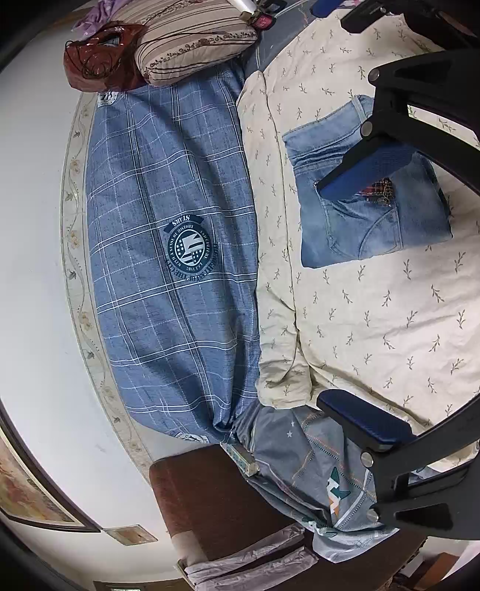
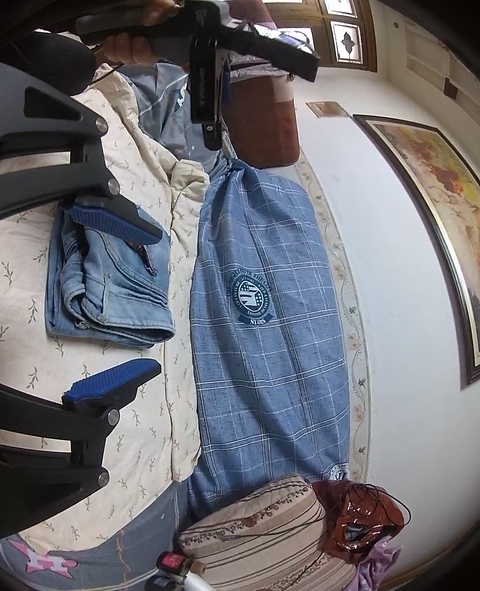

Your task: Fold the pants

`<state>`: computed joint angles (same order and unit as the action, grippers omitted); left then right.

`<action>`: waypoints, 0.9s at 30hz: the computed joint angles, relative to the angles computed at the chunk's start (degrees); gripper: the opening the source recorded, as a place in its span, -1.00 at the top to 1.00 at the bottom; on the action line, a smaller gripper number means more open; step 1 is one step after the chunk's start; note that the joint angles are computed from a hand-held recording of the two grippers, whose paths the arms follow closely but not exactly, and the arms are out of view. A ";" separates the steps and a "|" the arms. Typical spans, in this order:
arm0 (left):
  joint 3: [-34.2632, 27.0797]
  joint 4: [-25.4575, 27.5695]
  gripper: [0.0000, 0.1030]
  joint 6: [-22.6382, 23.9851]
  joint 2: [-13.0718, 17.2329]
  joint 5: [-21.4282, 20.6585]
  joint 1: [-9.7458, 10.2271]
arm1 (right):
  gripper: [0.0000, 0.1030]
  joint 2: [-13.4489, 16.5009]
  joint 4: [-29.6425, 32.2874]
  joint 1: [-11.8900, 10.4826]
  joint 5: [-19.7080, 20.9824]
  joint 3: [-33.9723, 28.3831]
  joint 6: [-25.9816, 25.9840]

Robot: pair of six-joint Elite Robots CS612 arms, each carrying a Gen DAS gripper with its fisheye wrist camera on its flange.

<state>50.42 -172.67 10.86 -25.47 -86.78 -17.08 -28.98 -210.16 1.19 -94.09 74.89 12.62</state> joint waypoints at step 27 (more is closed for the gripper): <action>-2.46 2.76 -0.98 -0.17 1.71 -1.33 0.88 | -0.31 0.48 2.63 1.19 1.30 -2.65 -4.57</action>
<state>47.96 -169.91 10.69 -23.76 -88.11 -16.20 -28.50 -207.54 2.38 -92.79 72.25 8.05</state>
